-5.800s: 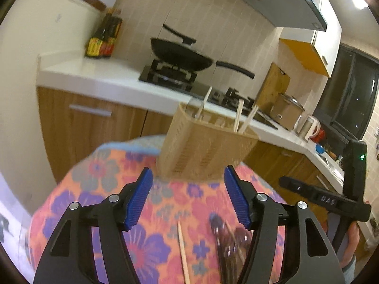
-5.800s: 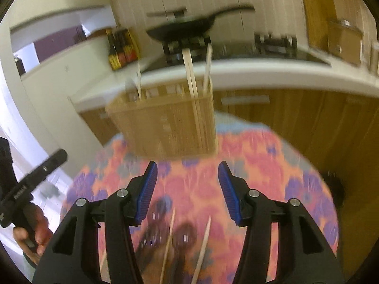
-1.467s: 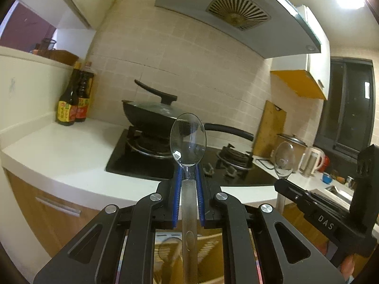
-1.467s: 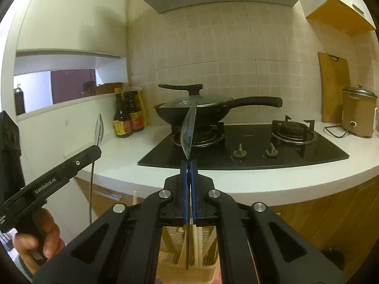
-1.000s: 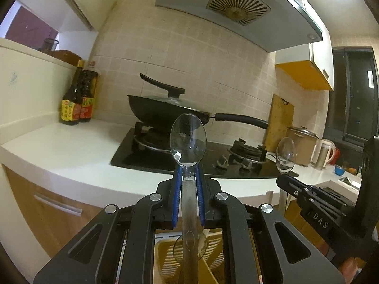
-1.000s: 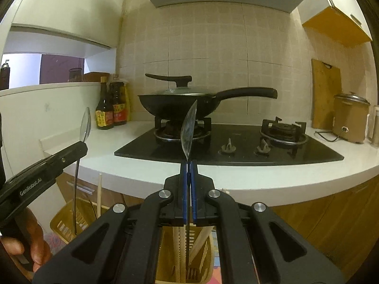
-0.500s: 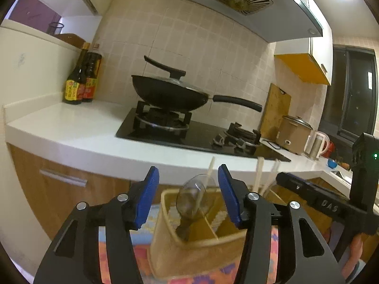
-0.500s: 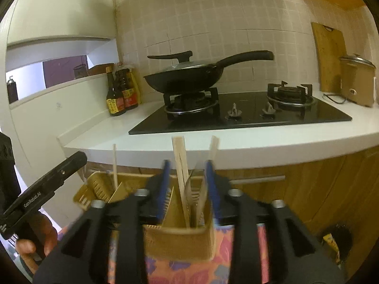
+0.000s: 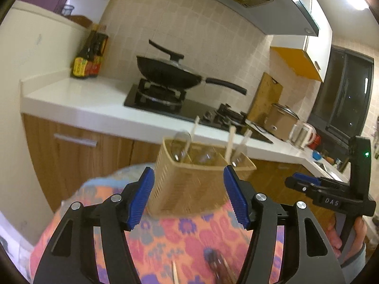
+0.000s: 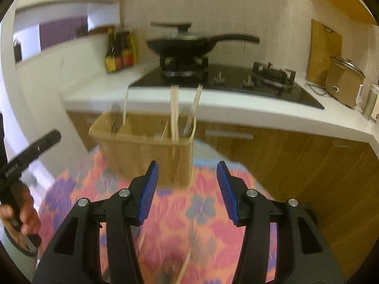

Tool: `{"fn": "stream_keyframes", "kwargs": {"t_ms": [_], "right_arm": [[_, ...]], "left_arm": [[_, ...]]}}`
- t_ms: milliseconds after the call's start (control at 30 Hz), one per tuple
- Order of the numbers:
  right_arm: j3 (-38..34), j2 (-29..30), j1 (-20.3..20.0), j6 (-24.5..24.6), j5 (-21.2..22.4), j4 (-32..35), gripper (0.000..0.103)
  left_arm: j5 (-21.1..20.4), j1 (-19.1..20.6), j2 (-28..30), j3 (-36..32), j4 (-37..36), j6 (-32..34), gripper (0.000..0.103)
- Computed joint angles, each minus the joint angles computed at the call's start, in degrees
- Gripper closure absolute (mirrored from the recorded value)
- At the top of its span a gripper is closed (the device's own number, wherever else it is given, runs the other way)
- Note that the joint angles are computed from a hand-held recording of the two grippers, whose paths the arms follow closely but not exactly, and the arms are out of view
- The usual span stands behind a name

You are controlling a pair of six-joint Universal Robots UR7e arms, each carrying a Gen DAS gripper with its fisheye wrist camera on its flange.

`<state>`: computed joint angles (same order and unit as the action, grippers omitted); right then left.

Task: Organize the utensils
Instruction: 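Open both tools to drop the spoons into the caddy and withdraw, then grasp a clear spoon with the right tool while the left tool grasps a purple spoon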

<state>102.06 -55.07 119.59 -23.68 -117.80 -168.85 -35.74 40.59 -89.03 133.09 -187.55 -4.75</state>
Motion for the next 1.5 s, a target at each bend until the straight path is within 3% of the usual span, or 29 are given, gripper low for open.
{"fn": "stream_keyframes", "kwargs": {"t_ms": [133, 233, 467, 600, 667, 700, 800, 933, 1033, 1400, 1500], "right_arm": [[3.68, -2.74, 0.98, 0.28, -2.45, 3.59, 0.056], [6.8, -4.83, 0.54, 1.78, -1.86, 5.23, 0.056], [12.05, -8.72, -1.58, 7.33, 0.54, 9.7, 0.056], [14.77, -9.78, -2.87, 9.4, 2.85, 10.53, 0.056], [15.82, -9.88, -3.29, 10.07, 3.08, 10.65, 0.063], [16.29, -9.87, -3.63, 10.38, 3.61, 11.24, 0.07], [17.08, -9.64, -4.5, 11.28, 4.99, 12.88, 0.074], [17.61, -8.67, -4.81, 11.68, 4.47, 13.26, 0.075], [17.59, -7.73, -5.05, 12.01, 3.7, 13.44, 0.077], [17.33, -6.1, -6.32, 11.32, 2.96, 13.45, 0.08], [17.31, -6.06, -6.29, 11.15, 2.75, 13.54, 0.08]], "left_arm": [[3.59, -3.94, -4.31, 2.65, 12.84, -8.77, 0.044], [7.62, -7.4, -6.3, 5.25, 16.22, -13.1, 0.044], [3.34, -9.04, -11.37, 7.81, 28.69, -24.16, 0.044], [-2.17, -7.45, -11.68, 8.25, 32.12, -27.53, 0.046], [-4.0, -6.57, -11.04, 8.07, 35.21, -29.18, 0.049], [-4.71, -6.27, -10.46, 8.01, 36.11, -29.41, 0.051], [-7.84, -5.28, -9.26, 7.86, 37.05, -28.64, 0.059], [-12.82, -3.58, -6.35, 6.94, 38.03, -25.55, 0.072], [-17.17, -1.81, -4.03, 6.42, 37.39, -23.17, 0.073], [-18.77, 1.11, 2.59, 3.77, 38.92, -21.43, 0.075], [-16.37, 0.88, 3.95, 3.08, 39.89, -21.89, 0.077]]}}
